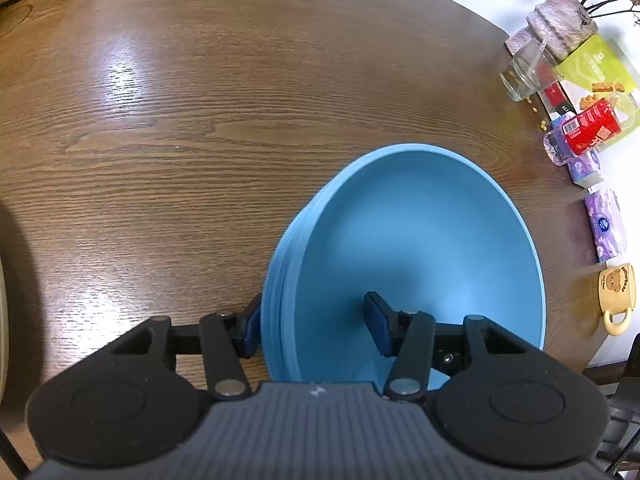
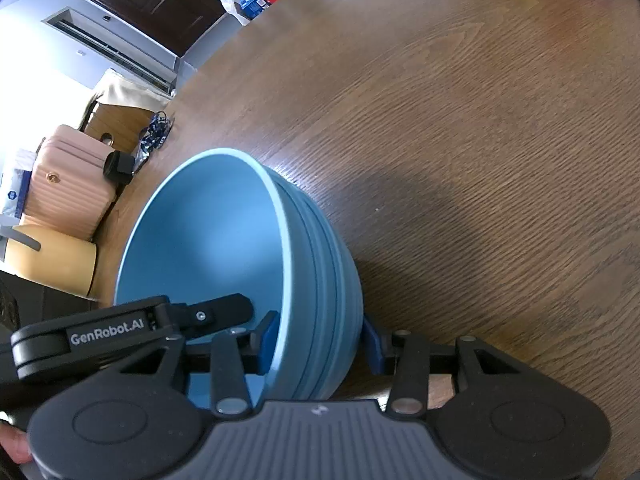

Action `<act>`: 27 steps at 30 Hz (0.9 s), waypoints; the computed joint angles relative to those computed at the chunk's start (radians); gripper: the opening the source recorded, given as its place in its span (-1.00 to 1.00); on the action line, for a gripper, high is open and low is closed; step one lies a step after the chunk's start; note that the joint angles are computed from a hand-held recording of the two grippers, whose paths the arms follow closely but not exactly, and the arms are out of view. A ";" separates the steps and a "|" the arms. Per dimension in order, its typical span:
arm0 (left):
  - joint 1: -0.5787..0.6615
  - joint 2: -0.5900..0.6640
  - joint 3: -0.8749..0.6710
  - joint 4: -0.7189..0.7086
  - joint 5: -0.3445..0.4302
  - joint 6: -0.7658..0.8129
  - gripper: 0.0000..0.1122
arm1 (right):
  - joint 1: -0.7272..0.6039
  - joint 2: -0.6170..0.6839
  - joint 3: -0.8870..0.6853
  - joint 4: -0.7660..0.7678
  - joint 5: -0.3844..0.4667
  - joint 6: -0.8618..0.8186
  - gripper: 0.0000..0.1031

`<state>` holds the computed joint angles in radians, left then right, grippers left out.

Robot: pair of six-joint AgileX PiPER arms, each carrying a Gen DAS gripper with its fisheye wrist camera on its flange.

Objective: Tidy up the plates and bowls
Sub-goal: 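Close both grippers on the rim of the blue bowl stack, then lift the bowl stack with both grippers and carry it toward the cream plates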

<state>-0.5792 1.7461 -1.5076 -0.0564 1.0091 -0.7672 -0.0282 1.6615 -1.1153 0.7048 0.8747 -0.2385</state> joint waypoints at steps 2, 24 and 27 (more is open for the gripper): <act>-0.008 0.004 -0.007 0.008 0.003 -0.009 -0.08 | -0.005 -0.007 0.009 0.004 -0.001 -0.005 -0.17; -0.070 -0.036 0.027 0.050 -0.008 -0.097 -0.08 | -0.040 -0.061 0.052 0.012 -0.001 -0.042 -0.17; -0.076 -0.052 0.040 0.057 -0.011 -0.117 -0.08 | -0.043 -0.066 0.052 0.013 0.003 -0.050 -0.18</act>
<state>-0.6556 1.6945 -1.4671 0.0009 0.9981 -0.8843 -0.0710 1.5952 -1.0634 0.7174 0.8778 -0.2881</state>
